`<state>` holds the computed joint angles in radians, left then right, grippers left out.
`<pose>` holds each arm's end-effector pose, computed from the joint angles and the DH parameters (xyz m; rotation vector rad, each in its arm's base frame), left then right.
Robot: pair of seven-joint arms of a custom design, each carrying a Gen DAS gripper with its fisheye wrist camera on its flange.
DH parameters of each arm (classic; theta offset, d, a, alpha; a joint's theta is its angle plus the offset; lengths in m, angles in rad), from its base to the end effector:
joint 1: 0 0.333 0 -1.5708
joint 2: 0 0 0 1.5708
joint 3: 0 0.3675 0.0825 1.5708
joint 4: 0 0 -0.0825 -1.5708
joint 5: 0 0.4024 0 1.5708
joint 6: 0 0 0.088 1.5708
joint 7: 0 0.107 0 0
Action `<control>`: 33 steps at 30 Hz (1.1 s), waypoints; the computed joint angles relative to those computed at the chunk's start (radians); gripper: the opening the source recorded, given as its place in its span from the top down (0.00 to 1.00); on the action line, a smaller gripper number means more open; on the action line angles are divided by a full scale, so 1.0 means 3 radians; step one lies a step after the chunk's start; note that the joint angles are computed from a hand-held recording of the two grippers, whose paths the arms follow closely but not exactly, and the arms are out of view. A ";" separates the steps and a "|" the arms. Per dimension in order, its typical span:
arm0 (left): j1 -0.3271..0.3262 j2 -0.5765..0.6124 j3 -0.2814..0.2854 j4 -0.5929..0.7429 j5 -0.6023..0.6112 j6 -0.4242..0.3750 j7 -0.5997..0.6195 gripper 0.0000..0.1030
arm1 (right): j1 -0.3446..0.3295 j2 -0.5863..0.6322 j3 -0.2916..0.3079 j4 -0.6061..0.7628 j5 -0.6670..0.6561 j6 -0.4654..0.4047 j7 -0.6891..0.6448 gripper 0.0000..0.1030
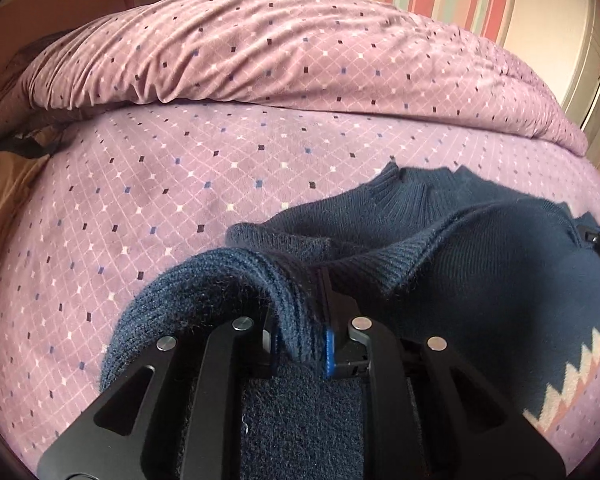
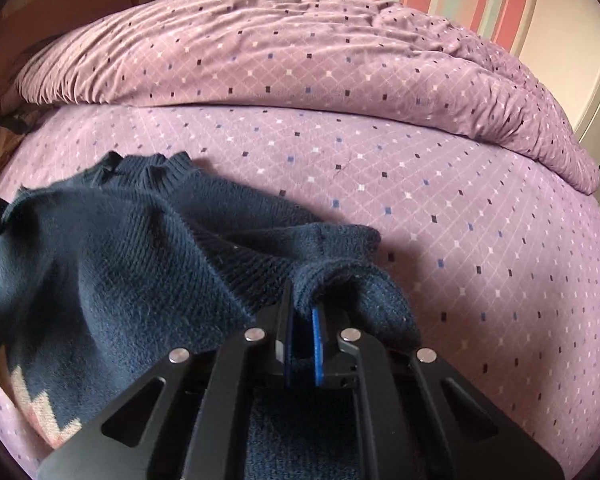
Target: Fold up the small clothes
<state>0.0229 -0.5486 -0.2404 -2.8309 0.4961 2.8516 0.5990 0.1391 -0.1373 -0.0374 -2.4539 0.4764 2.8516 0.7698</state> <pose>0.3532 -0.1044 0.4330 -2.1025 1.5282 -0.5705 0.5091 0.0268 0.4441 -2.2618 1.3715 -0.4931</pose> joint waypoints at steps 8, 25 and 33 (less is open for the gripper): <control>-0.0115 -0.0253 -0.0010 -0.0068 -0.0109 -0.0011 0.0038 0.37 | 0.0025 -0.0059 -0.0029 0.0002 0.0134 -0.0021 -0.0171 0.93; -0.0183 0.0740 0.0379 0.0439 -0.0484 -0.0233 0.0547 0.03 | -0.0009 0.0030 -0.0029 0.0078 0.0149 -0.0119 -0.0100 0.89; -0.0122 0.0510 0.0201 0.0351 -0.0260 -0.0212 0.0315 0.03 | -0.0012 0.0067 -0.0143 0.0351 0.0761 -0.0566 -0.0438 0.27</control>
<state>-0.0138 -0.3954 -0.1800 -2.7255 0.4181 2.7881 0.6934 0.1357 -0.1173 -0.0802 -2.3487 0.7048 2.6817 0.6384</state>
